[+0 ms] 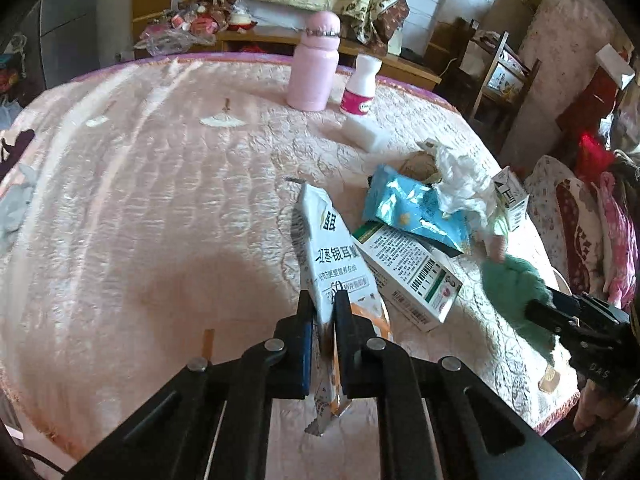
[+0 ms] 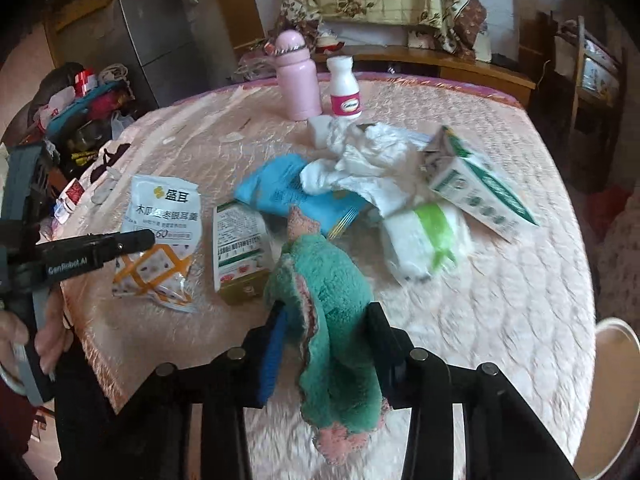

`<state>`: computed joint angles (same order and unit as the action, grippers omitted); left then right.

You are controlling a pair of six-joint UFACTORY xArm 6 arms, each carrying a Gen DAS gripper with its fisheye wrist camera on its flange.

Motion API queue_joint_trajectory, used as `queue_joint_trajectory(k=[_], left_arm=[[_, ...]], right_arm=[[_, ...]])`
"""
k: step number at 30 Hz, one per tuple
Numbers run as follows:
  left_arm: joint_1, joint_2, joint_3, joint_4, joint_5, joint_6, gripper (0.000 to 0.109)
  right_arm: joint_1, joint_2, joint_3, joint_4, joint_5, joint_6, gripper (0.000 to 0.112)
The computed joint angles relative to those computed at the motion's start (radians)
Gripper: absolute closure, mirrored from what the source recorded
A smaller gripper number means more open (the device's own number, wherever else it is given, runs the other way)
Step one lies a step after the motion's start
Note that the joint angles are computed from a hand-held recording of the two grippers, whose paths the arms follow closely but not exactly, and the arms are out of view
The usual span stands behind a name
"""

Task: Collect trash
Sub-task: 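Carry the cloth and snack bag with both tools over the white bucket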

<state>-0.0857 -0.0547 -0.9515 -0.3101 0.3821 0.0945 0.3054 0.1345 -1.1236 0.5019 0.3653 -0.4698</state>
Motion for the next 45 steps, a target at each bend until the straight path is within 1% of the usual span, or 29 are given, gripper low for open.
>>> queue_joint_trajectory(k=[2,4,10,14,18,20,24,27,28,30,37,40,43,45], left_arm=[[0.002,-0.030,0.021,0.006,-0.012,0.002,0.098],[-0.002,-0.059,0.039,-0.015,-0.020,0.023,0.098],[-0.050,-0.110,0.045,-0.058,-0.026,0.055,0.098],[-0.118,-0.107,0.023,-0.074,-0.034,0.063,0.098],[-0.189,-0.069,-0.031,-0.086,-0.030,0.074,0.098],[-0.233,-0.034,-0.071,-0.097,-0.025,0.085,0.098],[-0.311,0.047,-0.159,-0.085,-0.023,0.077,0.098],[-0.369,0.137,-0.262,-0.129,0.003,0.108,0.098],[-0.383,0.154,-0.280,-0.125,0.000,0.106,0.098],[-0.417,0.213,-0.346,-0.114,0.008,0.097,0.098],[-0.512,0.431,-0.609,-0.048,0.089,0.036,0.098],[-0.538,0.527,-0.730,-0.021,0.133,0.003,0.098],[-0.560,0.618,-0.848,-0.010,0.176,-0.012,0.098],[-0.569,0.668,-0.914,0.010,0.199,-0.027,0.098]], right_arm=[[-0.007,-0.050,0.050,0.021,-0.018,-0.012,0.070],[-0.014,-0.091,0.088,0.027,-0.033,-0.014,0.070],[-0.037,-0.175,0.166,0.023,-0.076,0.003,0.070],[-0.059,-0.225,0.209,0.021,-0.102,0.028,0.070],[-0.106,-0.266,0.242,0.010,-0.110,0.047,0.070],[-0.139,-0.287,0.262,0.006,-0.114,0.049,0.070],[-0.211,-0.306,0.287,-0.040,-0.126,0.102,0.070],[-0.275,-0.314,0.304,-0.068,-0.136,0.139,0.070],[-0.298,-0.315,0.309,-0.081,-0.140,0.152,0.070],[-0.344,-0.313,0.313,-0.135,-0.143,0.200,0.070],[-0.510,-0.272,0.302,-0.334,-0.148,0.374,0.070],[-0.560,-0.235,0.279,-0.282,-0.135,0.339,0.070],[-0.609,-0.185,0.247,-0.314,-0.131,0.373,0.070],[-0.633,-0.161,0.238,-0.301,-0.134,0.360,0.070]])
